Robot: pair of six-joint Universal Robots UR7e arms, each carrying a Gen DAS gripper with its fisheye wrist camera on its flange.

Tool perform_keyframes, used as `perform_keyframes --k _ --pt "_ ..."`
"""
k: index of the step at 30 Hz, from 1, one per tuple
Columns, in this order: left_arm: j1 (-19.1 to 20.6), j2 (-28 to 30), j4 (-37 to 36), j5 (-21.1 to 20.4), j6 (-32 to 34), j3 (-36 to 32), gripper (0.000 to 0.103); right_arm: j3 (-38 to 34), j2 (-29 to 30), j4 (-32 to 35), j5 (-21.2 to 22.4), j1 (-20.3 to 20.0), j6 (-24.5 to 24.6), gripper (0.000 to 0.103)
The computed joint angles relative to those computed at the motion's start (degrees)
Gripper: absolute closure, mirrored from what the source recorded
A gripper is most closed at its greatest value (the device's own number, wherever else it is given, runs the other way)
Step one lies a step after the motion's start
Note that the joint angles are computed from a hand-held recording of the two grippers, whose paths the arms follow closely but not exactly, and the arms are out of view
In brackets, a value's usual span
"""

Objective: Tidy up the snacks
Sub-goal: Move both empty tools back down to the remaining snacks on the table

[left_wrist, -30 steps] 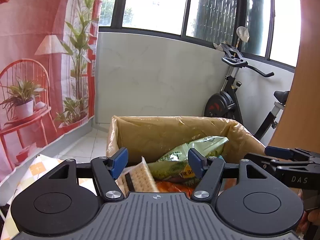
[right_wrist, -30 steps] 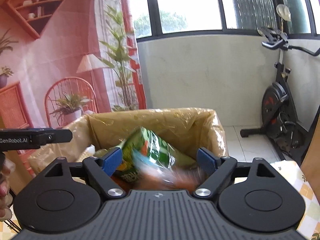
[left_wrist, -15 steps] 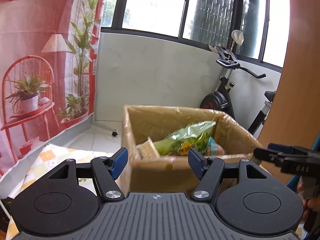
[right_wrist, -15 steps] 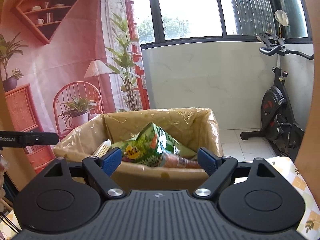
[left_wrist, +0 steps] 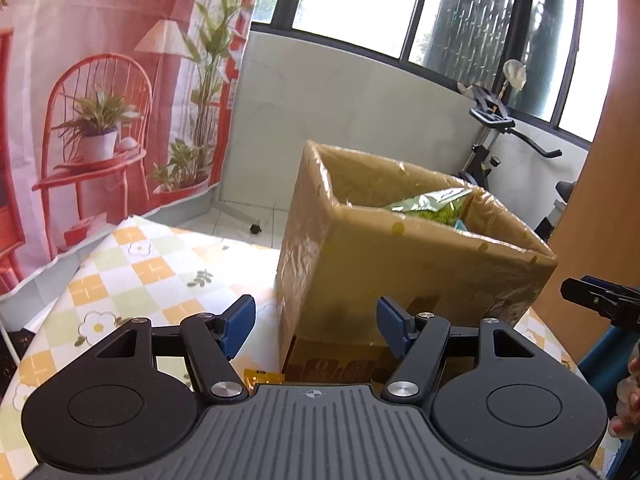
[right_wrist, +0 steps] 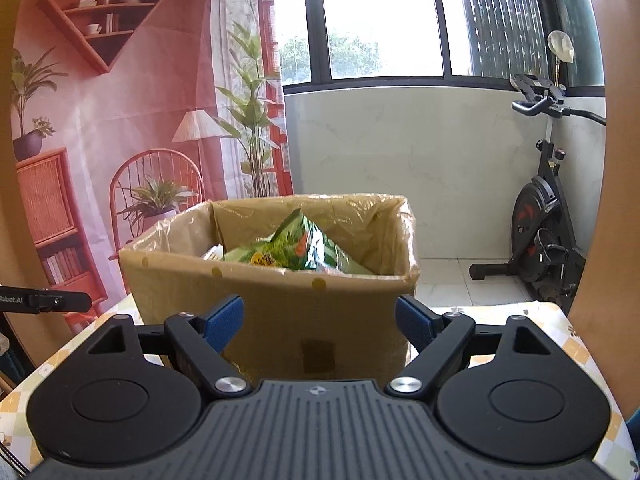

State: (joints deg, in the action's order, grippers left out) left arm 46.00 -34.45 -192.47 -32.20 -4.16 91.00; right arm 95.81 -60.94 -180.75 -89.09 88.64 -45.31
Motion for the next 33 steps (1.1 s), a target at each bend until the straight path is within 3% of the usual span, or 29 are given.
perform_keyframes --k 20,33 --pt "1.55 0.15 5.28 -1.56 -5.71 1.97 0.034 2.29 -0.01 1.93 -3.18 -2.38 0.68 0.019" --pt "2.18 0.08 10.6 -0.67 -11.38 2.47 0.034 3.24 1.36 1.73 -8.35 -5.39 -1.23 0.019"
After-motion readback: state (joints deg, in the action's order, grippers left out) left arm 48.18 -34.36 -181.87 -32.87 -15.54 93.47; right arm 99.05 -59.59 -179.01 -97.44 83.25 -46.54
